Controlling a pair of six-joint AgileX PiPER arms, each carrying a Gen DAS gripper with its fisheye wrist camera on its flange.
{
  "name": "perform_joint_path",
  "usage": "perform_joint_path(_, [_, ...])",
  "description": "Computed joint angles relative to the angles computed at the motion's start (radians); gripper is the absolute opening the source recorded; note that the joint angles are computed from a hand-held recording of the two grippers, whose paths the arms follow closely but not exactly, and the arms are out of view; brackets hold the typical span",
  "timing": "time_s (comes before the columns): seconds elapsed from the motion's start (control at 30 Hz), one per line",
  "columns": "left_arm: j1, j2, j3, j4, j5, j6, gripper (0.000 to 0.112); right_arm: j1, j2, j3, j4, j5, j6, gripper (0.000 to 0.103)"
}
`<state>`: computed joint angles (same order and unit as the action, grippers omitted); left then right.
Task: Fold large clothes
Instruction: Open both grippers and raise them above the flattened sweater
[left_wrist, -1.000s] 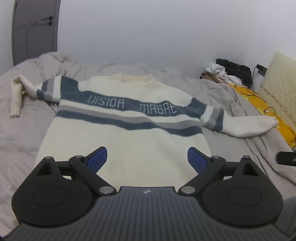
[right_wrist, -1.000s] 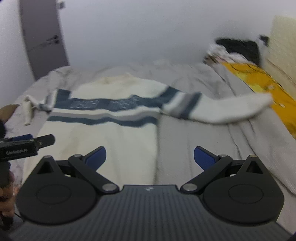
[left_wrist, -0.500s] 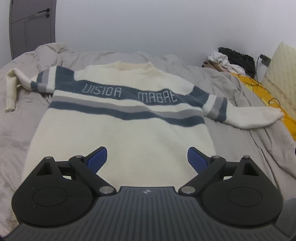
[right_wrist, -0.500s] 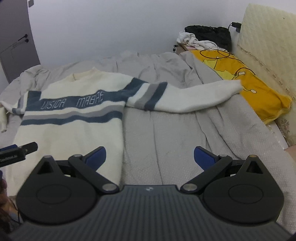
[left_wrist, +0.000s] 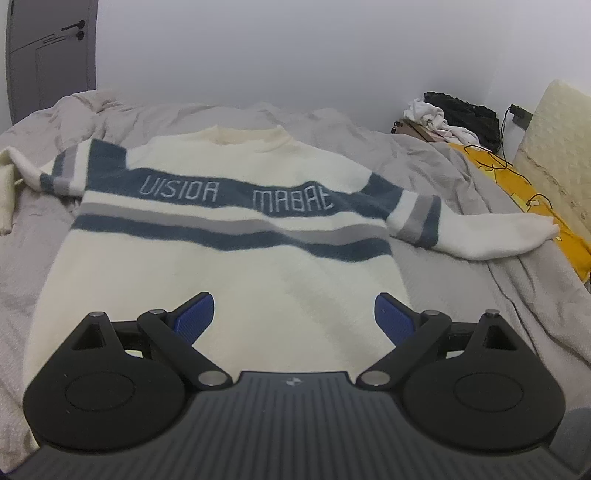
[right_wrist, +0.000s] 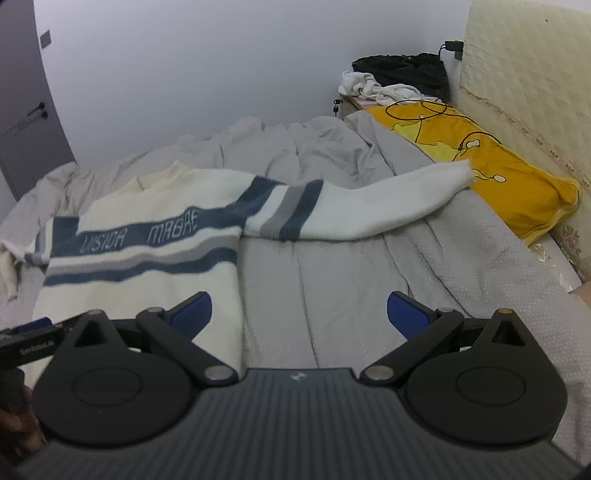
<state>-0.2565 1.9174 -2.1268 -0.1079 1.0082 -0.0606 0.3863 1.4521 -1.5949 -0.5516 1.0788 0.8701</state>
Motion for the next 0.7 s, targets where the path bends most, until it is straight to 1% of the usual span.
perform_joint_path(0.07, [-0.009,0.021,-0.024,0.004,0.000,-0.013,0.096,-0.018,0.007,0.006,0.005,-0.020,-0.001,0.103])
perform_joint_path(0.13, [-0.014,0.037,-0.038,0.008,-0.005,-0.023,0.096,-0.054,0.008,0.035,0.034,-0.065,-0.017,0.103])
perform_joint_path(0.23, [-0.022,0.044,-0.030,0.025,-0.031,-0.039,0.096,-0.139,0.020,0.083,0.124,-0.134,-0.058,0.103])
perform_joint_path(0.3, [-0.027,0.037,-0.002,0.041,-0.066,-0.045,0.096,-0.193,0.048,0.102,0.164,-0.173,-0.088,0.103])
perform_joint_path(0.4, [-0.022,0.032,0.032,0.037,-0.111,-0.052,0.096,-0.283,0.102,0.150,0.204,-0.294,-0.167,0.103])
perform_joint_path(0.43, [-0.021,0.034,0.039,0.043,-0.122,-0.060,0.096,-0.319,0.140,0.127,0.240,-0.291,-0.193,0.103])
perform_joint_path(0.47, [-0.020,0.035,0.047,0.049,-0.134,-0.068,0.096,-0.361,0.165,0.126,0.296,-0.324,-0.230,0.103])
perform_joint_path(0.53, [-0.015,0.040,0.056,0.049,-0.154,-0.079,0.096,-0.449,0.193,0.181,0.422,-0.482,-0.339,0.103])
perform_joint_path(0.6, [-0.009,0.059,0.042,0.048,-0.153,-0.093,0.096,-0.516,0.248,0.189,0.540,-0.571,-0.423,0.103])
perform_joint_path(0.67, [0.000,0.090,0.007,0.042,-0.134,-0.109,0.096,-0.576,0.307,0.194,0.707,-0.659,-0.539,0.103])
perform_joint_path(0.7, [0.006,0.104,-0.007,0.035,-0.127,-0.113,0.096,-0.599,0.342,0.188,0.765,-0.691,-0.562,0.103])
